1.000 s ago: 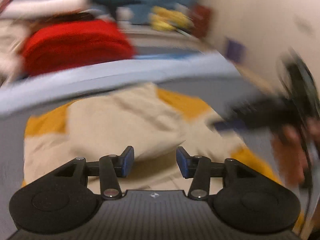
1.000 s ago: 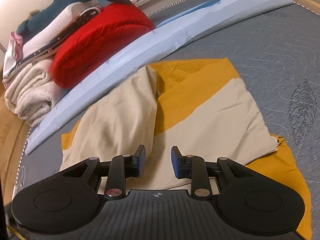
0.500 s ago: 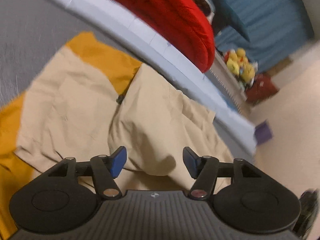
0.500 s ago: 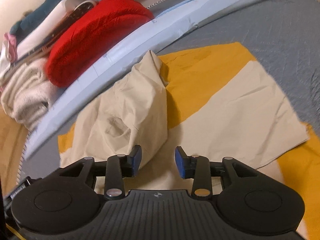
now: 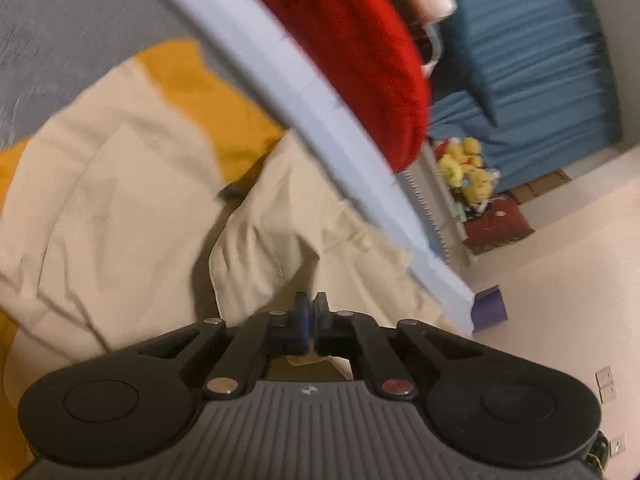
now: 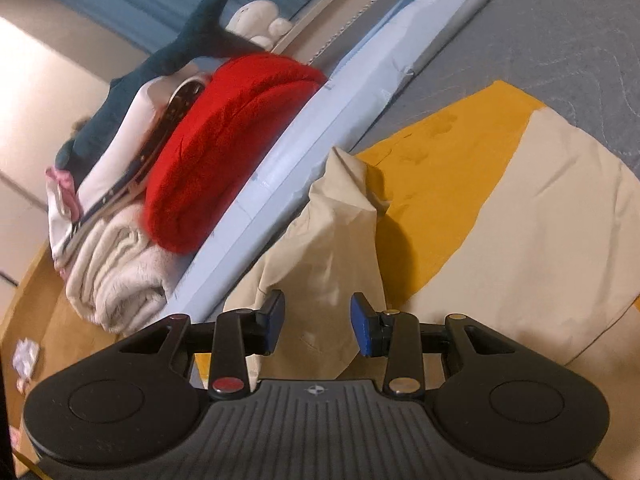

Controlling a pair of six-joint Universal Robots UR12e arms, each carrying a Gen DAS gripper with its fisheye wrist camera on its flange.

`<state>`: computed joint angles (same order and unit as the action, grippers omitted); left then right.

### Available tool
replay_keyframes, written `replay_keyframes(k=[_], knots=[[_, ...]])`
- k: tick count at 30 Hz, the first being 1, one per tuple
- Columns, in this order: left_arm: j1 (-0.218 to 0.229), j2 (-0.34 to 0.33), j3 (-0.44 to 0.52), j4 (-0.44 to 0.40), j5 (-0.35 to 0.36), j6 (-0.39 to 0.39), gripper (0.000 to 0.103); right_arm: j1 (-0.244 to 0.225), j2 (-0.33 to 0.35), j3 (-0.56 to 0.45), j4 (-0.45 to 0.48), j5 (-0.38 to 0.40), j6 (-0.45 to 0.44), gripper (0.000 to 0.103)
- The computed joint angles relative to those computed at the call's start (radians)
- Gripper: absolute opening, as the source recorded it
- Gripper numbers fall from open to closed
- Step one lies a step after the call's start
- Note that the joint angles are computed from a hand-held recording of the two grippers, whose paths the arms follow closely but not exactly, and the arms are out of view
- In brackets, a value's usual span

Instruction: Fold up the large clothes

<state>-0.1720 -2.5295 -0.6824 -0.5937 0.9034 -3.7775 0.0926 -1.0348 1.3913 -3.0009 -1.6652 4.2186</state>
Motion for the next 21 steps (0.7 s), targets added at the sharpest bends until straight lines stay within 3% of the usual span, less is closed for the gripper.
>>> replay_keyframes(k=[5,7,12,15,18,21], knots=[[0.002,0.021,-0.023,0.131,-0.017,0.048,0.001,0.003,0.008,0.004,-0.126,-0.025,-0.007,0.04],[0.002,0.032,-0.038,0.147,-0.013,0.062,0.001,0.004,0.011,0.007,-0.174,-0.022,-0.015,0.04],[-0.003,0.052,-0.062,0.102,0.013,0.11,0.001,0.022,0.011,0.02,-0.236,-0.154,0.013,0.04],[-0.011,0.066,-0.061,-0.004,0.039,0.209,0.001,0.021,0.02,0.015,-0.296,-0.149,-0.028,0.04],[-0.023,0.076,-0.046,-0.188,0.104,0.351,0.001,0.008,0.022,-0.005,-0.211,-0.015,-0.114,0.043],[-0.03,0.064,-0.011,-0.342,0.159,0.411,0.002,0.008,0.02,-0.035,0.076,0.005,-0.083,0.043]])
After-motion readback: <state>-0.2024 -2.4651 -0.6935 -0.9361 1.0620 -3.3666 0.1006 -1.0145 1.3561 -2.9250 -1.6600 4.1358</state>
